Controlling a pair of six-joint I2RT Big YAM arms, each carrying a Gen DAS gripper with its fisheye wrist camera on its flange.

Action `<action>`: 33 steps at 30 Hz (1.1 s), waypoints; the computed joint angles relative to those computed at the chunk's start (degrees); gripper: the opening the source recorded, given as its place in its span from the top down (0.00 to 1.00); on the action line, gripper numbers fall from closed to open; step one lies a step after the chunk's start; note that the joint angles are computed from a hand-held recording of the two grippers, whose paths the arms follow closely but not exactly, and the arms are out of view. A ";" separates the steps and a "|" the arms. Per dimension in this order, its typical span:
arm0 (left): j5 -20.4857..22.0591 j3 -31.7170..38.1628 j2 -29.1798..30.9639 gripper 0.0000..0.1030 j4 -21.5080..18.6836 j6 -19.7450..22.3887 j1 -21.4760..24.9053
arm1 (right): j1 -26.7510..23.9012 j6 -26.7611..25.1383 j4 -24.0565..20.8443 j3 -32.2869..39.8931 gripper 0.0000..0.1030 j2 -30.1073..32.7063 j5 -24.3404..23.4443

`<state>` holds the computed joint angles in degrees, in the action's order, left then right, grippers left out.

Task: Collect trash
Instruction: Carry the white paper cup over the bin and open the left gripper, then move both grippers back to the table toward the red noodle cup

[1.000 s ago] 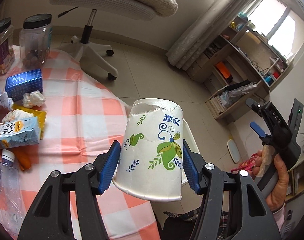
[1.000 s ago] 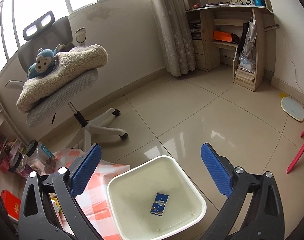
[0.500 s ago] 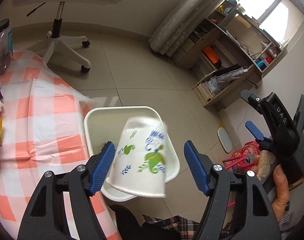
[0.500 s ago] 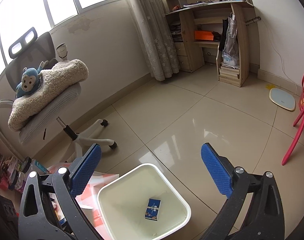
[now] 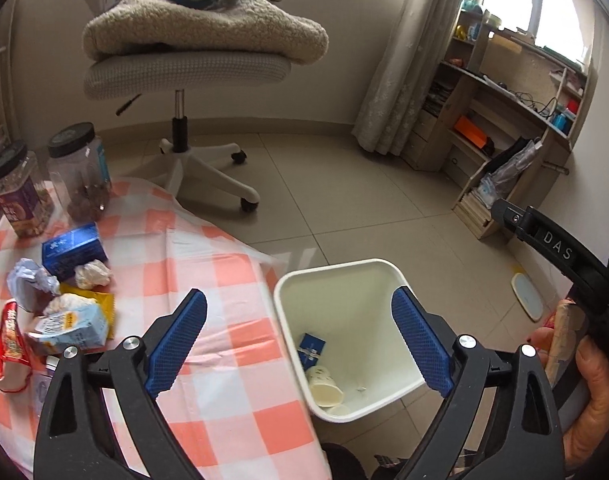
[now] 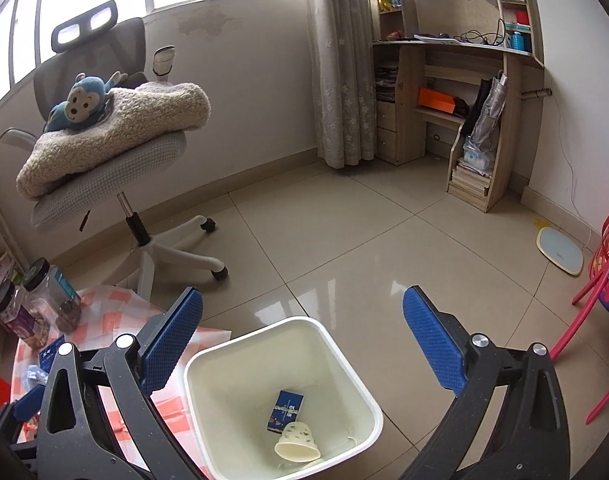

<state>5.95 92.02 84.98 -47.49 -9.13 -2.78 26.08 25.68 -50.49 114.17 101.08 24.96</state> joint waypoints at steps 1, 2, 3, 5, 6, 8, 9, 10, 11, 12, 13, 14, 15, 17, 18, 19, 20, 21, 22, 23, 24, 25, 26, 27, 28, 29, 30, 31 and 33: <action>-1.60 -0.86 -0.64 0.10 0.88 0.63 0.40 | 0.44 -0.23 -0.40 0.38 0.07 0.24 0.67; -3.66 -1.63 -1.24 0.10 1.77 1.09 0.60 | 0.97 -0.48 -0.75 0.89 0.07 0.60 1.82; -5.60 -2.38 -1.81 0.10 2.74 1.56 0.79 | 1.53 -0.93 -0.78 1.22 0.07 0.84 2.86; -8.93 -3.90 -2.94 0.09 4.80 2.53 1.38 | 2.73 -2.21 -0.47 1.66 0.07 1.12 5.11; -10.27 -4.52 -3.43 0.09 5.68 2.93 1.76 | 3.35 -2.66 -0.78 2.19 0.07 1.47 6.65; -12.24 -5.69 -4.46 0.09 7.14 3.36 2.83 | 4.62 -2.84 -1.91 3.17 0.07 2.16 9.12; -13.00 -6.17 -4.93 0.09 7.75 3.34 3.37 | 5.21 -2.94 -2.37 3.53 0.07 2.46 9.88; -13.36 -6.58 -5.34 0.09 8.37 3.21 4.02 | 5.70 -3.39 -2.30 3.67 0.07 2.68 10.16; -13.57 -6.77 -5.61 0.09 8.76 3.07 4.67 | 6.18 -4.05 -2.03 3.83 0.07 2.93 10.09; -13.87 -6.94 -5.77 0.09 8.99 2.87 5.22 | 6.70 -4.66 -1.67 3.98 0.07 3.18 10.31; -14.11 -7.28 -6.03 0.09 9.24 2.65 5.82 | 7.29 -5.22 -0.92 3.73 0.07 3.22 10.69; -14.34 -7.50 -6.23 0.09 9.37 2.45 6.43 | 7.86 -5.64 -0.25 3.51 0.07 3.26 10.90; -14.52 -7.90 -6.54 0.09 9.55 2.37 7.01 | 8.38 -5.99 0.29 3.41 0.07 3.36 10.89; -14.77 -8.62 -7.06 0.09 9.88 2.55 8.03 | 9.45 -6.52 0.92 3.45 0.07 3.71 10.56; -14.98 -8.88 -7.26 0.09 9.99 2.85 8.57 | 9.94 -6.73 1.09 3.57 0.07 3.93 10.39; -15.34 -9.16 -7.44 0.09 10.15 3.14 8.95 | 10.46 -7.09 1.23 3.88 0.07 4.26 10.09; -15.65 -9.50 -7.63 0.08 10.48 3.39 9.43 | 11.01 -7.72 1.26 4.40 0.07 4.72 9.73; -15.89 -9.79 -7.79 0.07 10.84 3.57 9.97 | 11.55 -8.60 1.25 4.89 0.07 5.17 9.41; -15.98 -10.18 -8.01 0.07 11.17 3.71 10.55 | 12.13 -9.27 1.21 5.56 0.07 5.75 9.32; -15.95 -10.38 -8.11 0.07 11.26 3.77 11.12 | 12.69 -9.80 1.47 5.81 0.07 6.08 9.11; -15.78 -10.59 -8.21 0.07 11.26 3.75 11.73 | 13.18 -10.21 1.70 6.14 0.07 6.42 8.83; -15.52 -10.90 -8.32 0.07 11.28 3.62 12.36 | 13.58 -10.48 1.78 6.61 0.07 6.84 8.68; -15.39 -11.16 -8.32 0.07 11.27 3.42 12.85 | 13.99 -10.73 1.75 7.21 0.07 7.35 8.52; -15.33 -11.45 -8.35 0.07 11.18 3.31 13.36 | 14.39 -10.87 1.51 7.92 0.07 7.93 8.41; -15.20 -11.60 -8.22 0.07 10.99 3.37 13.92 | 14.81 -10.88 1.06 8.79 0.07 8.61 8.31; -15.19 -11.66 -8.03 0.07 10.72 3.44 14.38 | 15.14 -10.86 0.45 9.77 0.07 9.34 8.07; -15.15 -11.65 -7.84 0.07 10.38 3.54 14.88 | 15.44 -10.78 -0.29 10.83 0.07 10.09 7.85; -15.13 -11.67 -7.65 0.07 10.04 3.56 15.29 | 15.77 -10.73 -0.90 11.80 0.07 10.81 7.71; -14.73 -11.34 -7.26 0.07 9.08 3.52 16.35 | 16.36 -10.94 -1.98 13.68 0.07 12.19 7.45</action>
